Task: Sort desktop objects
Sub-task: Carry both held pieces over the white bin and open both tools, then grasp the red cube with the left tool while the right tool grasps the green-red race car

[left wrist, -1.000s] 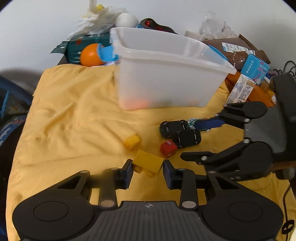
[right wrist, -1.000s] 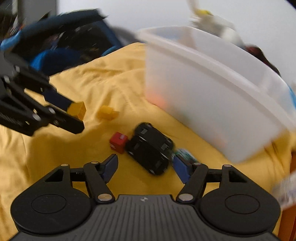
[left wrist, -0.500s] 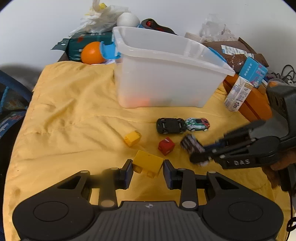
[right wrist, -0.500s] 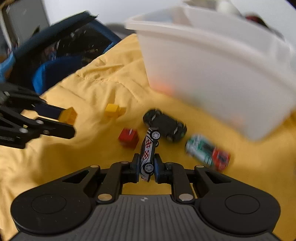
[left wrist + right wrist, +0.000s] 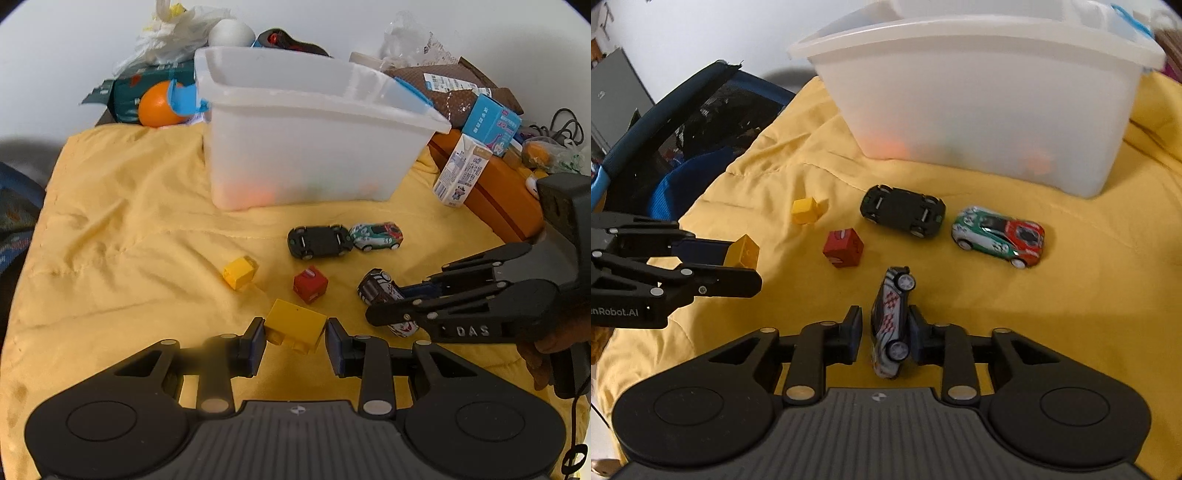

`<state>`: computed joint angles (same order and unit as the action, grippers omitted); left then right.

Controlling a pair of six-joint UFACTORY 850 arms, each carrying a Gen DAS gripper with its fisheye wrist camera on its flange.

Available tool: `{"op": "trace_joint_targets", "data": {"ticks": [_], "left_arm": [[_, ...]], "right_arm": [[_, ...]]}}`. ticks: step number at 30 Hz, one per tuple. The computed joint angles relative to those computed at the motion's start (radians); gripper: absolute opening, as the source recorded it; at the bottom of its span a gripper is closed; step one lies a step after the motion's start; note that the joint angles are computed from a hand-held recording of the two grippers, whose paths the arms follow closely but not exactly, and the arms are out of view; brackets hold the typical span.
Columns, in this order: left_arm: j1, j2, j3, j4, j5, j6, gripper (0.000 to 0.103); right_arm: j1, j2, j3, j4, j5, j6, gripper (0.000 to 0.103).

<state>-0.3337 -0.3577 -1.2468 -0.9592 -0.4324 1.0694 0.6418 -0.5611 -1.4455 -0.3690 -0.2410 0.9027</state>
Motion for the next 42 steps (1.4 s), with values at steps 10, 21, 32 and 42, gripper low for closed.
{"op": "trace_joint_targets", "data": {"ticks": [10,21,32,42], "left_arm": [[-0.014,-0.053,-0.224,0.093,-0.026,-0.162,0.038],[-0.044,-0.401,-0.895,0.490,-0.291,-0.696,0.038],[-0.067,-0.634,-1.286,0.677,-0.457,-0.892,0.042],[-0.056,-0.310,-0.681,0.508,-0.133,-0.608,0.062]], "right_arm": [[-0.006,0.125,0.021,-0.408,0.014,0.328,0.019],[-0.159,0.023,-0.327,-0.026,-0.194,-0.046,0.019],[-0.198,-0.074,-0.466,0.099,-0.320,-0.135,0.019],[-0.177,-0.005,-0.326,-0.071,-0.198,0.015,0.067]]}}
